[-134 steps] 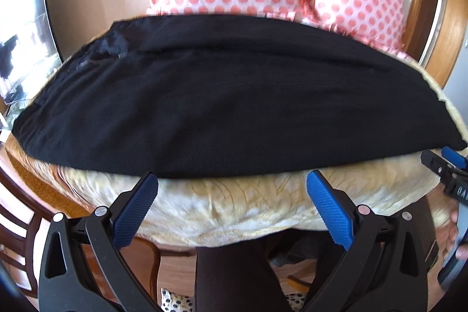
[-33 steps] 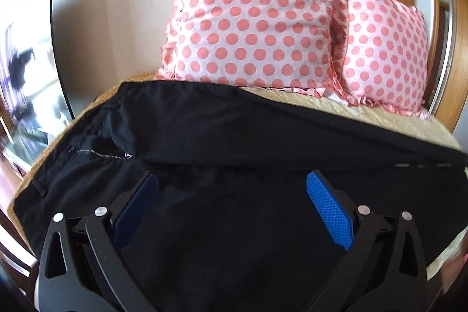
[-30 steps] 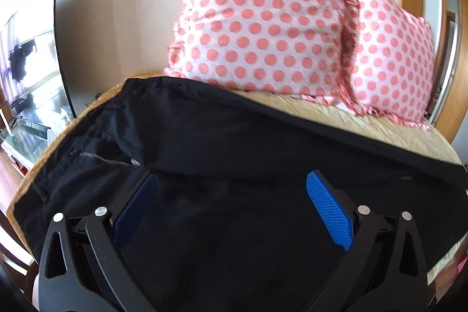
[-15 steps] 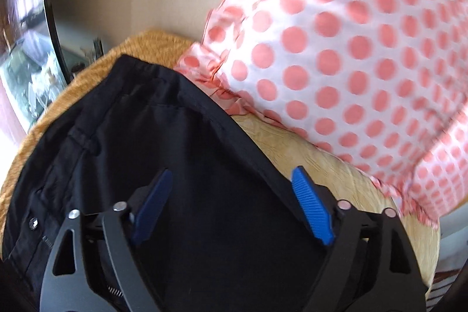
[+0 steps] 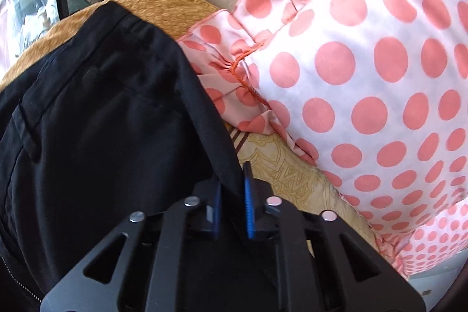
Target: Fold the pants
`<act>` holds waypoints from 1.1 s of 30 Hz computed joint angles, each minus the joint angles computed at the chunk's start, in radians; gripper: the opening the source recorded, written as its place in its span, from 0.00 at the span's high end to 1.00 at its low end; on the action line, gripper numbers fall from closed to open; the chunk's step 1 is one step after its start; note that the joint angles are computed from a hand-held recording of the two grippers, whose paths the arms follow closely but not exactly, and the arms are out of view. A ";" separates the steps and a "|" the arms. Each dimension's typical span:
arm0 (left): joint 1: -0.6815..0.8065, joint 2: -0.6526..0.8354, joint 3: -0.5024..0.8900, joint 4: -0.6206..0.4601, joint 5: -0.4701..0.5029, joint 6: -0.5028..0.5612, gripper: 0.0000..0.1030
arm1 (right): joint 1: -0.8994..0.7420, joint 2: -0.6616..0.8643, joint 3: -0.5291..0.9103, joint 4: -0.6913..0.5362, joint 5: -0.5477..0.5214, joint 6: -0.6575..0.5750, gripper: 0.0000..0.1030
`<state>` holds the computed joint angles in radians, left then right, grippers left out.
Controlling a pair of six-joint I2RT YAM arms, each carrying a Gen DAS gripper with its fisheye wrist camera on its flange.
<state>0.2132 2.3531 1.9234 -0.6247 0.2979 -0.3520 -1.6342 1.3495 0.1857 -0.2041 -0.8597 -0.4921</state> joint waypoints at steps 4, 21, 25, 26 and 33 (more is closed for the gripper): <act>0.048 -0.190 -0.250 0.111 0.037 0.080 0.92 | -0.019 0.020 0.019 -0.024 -0.028 -0.018 0.95; 0.920 -1.082 -1.232 -0.032 0.553 0.894 0.88 | -0.409 0.119 0.203 -0.448 -0.091 -0.506 0.95; 1.025 -1.002 -1.369 0.107 0.510 0.999 0.88 | -0.408 0.195 0.183 -0.353 -0.060 -0.481 0.95; 1.042 -0.981 -1.382 0.126 0.525 1.005 0.85 | -0.408 0.194 0.180 -0.349 -0.058 -0.484 0.95; 1.127 -0.973 -1.371 0.175 0.610 0.911 0.44 | -0.427 0.238 0.213 -0.400 -0.067 -0.526 0.95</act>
<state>1.3398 1.3797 0.5528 -0.4500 0.9079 0.5591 -2.0610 1.5874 0.3989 -0.6041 -0.9263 -1.0180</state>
